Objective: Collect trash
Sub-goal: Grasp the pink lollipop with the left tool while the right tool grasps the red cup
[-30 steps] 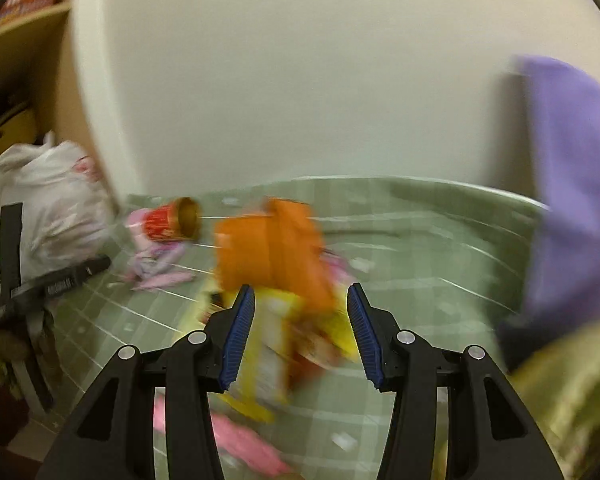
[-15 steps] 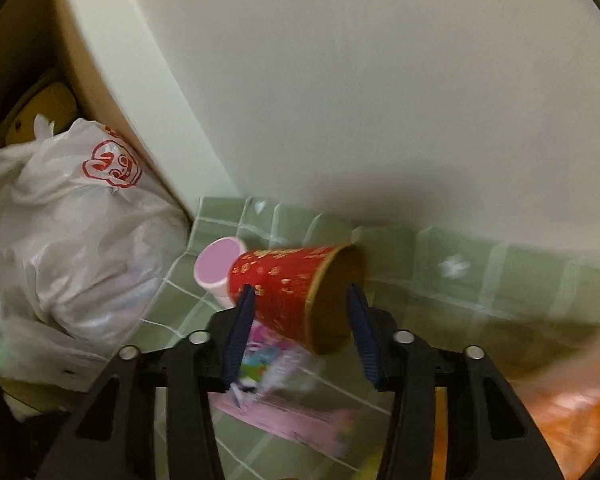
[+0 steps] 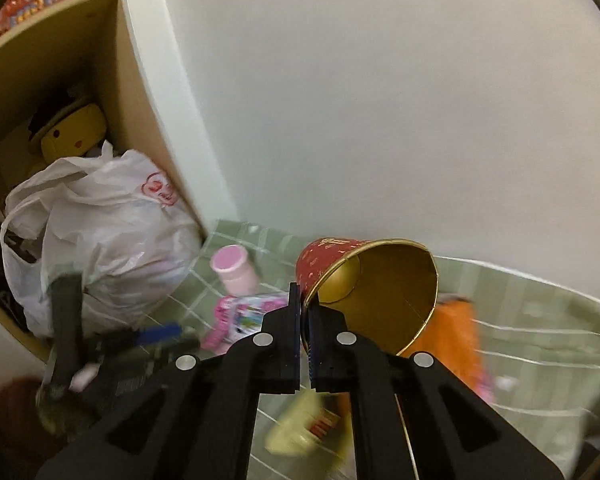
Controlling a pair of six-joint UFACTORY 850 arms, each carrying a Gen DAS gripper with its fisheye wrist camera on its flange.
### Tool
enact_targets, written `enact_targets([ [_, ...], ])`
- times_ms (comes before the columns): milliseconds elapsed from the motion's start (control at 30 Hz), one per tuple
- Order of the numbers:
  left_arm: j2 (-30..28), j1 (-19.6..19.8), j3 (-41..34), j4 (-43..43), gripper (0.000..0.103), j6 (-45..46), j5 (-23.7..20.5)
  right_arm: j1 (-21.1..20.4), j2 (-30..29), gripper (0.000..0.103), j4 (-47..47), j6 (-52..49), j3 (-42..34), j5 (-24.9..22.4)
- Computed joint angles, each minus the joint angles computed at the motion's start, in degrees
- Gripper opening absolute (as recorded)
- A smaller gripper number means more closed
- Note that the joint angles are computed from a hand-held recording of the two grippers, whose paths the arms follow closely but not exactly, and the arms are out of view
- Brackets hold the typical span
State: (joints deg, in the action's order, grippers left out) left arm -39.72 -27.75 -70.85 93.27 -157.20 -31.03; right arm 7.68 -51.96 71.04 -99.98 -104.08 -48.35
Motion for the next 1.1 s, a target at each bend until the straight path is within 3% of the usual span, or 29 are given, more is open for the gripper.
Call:
enact_targets([
  [133,-3.07,2.52,-4.19,-3.68,0.049,4.58,1.54,-3.78,-1.13,0.005,-1.62,2.21,-2.52,2.09],
  [267,-6.66,4.57,-9.32,-12.79,0.049,17.26,3.70,-6.32,-2.08,0.005,-3.60,5.38,-3.47,4.12],
  [333,-7.86,4.28,-11.44,-15.96,0.049,22.24,2.15,-7.08,-1.99,0.005,-3.94,5.83,-2.52,5.42],
  [467,-9.67,3.58,-14.79,-19.84,0.025,30.36,3.43,-8.42,-1.71,0.005,-4.66,7.10,-0.17,6.70],
  [567,-9.55,2.74,-14.57,-19.67,0.016,30.67,5.89,-9.56,-1.82,0.005,-4.95,7.16,0.78,6.52],
  [667,-8.31,1.75,-12.61,-15.71,0.016,26.30,8.66,-10.02,-1.92,0.005,-5.06,6.95,1.39,6.11],
  [800,-5.30,0.15,-8.41,-1.61,0.018,13.04,13.70,-10.25,-1.88,0.005,-4.86,6.44,2.25,5.59],
  [933,-2.73,-1.82,-5.60,6.41,0.036,5.52,13.24,-10.44,-1.42,0.005,-4.03,5.46,3.75,5.04],
  [1033,-1.94,-2.78,-4.99,0.94,0.045,9.94,9.71,-10.46,-0.79,0.005,-3.65,4.69,5.19,5.18],
  [1100,-1.53,-2.42,-4.59,-2.88,0.045,12.33,8.01,-10.46,-0.28,0.005,-3.12,3.81,6.28,5.55],
])
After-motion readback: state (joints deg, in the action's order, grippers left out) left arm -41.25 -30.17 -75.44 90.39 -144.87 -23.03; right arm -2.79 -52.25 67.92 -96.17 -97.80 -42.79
